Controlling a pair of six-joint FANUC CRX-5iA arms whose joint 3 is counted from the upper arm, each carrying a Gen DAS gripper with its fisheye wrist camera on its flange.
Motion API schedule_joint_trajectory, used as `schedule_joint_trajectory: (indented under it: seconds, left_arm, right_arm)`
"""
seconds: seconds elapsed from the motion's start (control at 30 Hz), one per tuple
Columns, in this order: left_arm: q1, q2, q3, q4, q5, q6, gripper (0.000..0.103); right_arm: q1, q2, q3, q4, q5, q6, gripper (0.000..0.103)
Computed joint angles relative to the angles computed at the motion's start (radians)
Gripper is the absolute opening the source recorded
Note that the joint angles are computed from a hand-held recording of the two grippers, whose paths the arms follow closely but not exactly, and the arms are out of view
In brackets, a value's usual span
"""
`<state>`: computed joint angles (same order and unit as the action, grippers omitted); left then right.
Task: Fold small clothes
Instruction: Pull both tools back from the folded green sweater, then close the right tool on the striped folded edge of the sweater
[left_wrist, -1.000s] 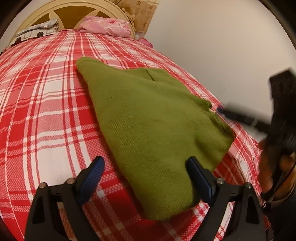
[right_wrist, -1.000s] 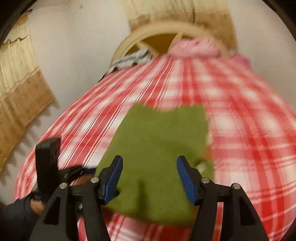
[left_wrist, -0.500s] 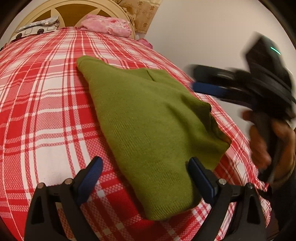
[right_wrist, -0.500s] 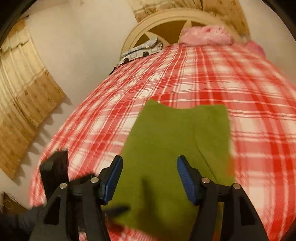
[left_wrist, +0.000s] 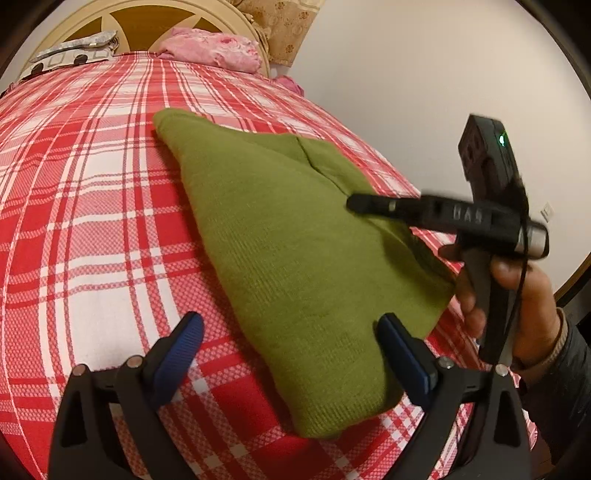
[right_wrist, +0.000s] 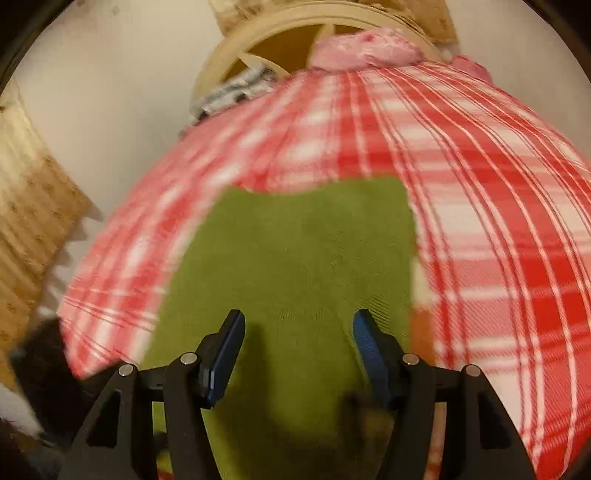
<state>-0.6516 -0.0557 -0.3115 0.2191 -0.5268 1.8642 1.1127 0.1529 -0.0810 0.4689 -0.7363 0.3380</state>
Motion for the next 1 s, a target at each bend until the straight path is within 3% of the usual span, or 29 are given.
schedule_joint_trajectory:
  seconds: [0.1, 0.2, 0.27, 0.47, 0.7, 0.83, 0.9, 1.0]
  left_arm:
    - [-0.015, 0.017, 0.044, -0.07, -0.04, 0.052, 0.099]
    - [-0.021, 0.027, 0.068, -0.102, -0.065, 0.07, 0.1]
    - [-0.028, 0.036, 0.089, -0.132, -0.087, 0.089, 0.1]
    - [-0.034, 0.056, 0.125, -0.168, -0.122, 0.104, 0.102]
    - [-0.061, 0.088, 0.195, -0.252, -0.199, 0.15, 0.103]
    - [-0.073, 0.088, 0.226, -0.295, -0.245, 0.195, 0.103]
    - [-0.071, 0.075, 0.226, -0.292, -0.244, 0.197, 0.103]
    - [-0.088, 0.075, 0.26, -0.364, -0.267, 0.26, 0.103]
  right_arm:
    - [0.02, -0.032, -0.053, 0.094, 0.016, -0.053, 0.062]
    - [0.038, -0.092, -0.148, 0.231, 0.07, -0.212, 0.063]
    - [0.059, -0.073, -0.129, 0.183, -0.003, -0.163, 0.063]
    - [0.107, -0.055, -0.181, 0.37, -0.06, -0.205, 0.067]
    - [0.109, -0.085, -0.222, 0.385, -0.039, -0.205, 0.069]
    - [0.113, -0.112, -0.227, 0.334, -0.046, -0.148, 0.071]
    - [0.101, -0.15, -0.245, 0.291, -0.004, -0.13, 0.071]
    - [0.082, -0.213, -0.321, 0.374, 0.063, -0.213, 0.071]
